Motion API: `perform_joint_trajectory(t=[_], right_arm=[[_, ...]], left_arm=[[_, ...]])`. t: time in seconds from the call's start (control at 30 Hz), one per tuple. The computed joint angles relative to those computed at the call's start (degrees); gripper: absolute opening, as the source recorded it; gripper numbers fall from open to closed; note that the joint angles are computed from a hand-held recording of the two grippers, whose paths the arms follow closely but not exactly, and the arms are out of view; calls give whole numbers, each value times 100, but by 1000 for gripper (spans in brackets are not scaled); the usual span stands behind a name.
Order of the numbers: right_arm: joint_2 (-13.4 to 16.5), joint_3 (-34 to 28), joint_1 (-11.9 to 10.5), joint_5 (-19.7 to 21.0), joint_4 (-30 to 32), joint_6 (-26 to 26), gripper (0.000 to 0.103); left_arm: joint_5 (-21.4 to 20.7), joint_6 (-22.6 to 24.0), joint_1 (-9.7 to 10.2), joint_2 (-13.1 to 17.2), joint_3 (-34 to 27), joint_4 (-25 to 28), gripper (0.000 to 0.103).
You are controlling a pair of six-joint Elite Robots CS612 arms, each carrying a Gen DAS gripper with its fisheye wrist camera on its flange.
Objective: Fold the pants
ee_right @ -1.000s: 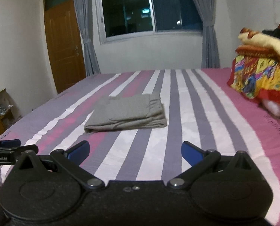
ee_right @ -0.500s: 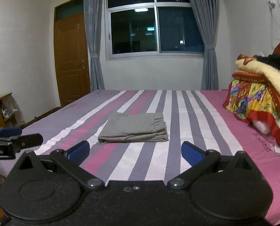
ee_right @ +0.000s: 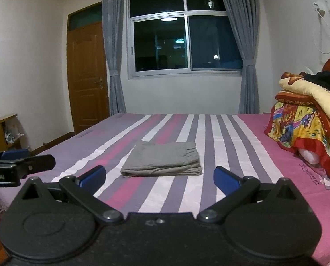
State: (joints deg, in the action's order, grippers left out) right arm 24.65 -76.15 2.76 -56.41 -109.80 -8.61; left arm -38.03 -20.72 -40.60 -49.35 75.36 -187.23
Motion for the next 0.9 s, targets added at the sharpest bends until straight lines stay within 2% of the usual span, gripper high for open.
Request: perform_joint_trajectory(t=[0.4,0.9], right_arm=[[13,-11,-27,109,-142,40,102],[43,-51,-17,54,-176,11,102]], left_arm=[[27,144,-14,6,-5,-122,103],[-8,182,-13,35,-75,-104,103]])
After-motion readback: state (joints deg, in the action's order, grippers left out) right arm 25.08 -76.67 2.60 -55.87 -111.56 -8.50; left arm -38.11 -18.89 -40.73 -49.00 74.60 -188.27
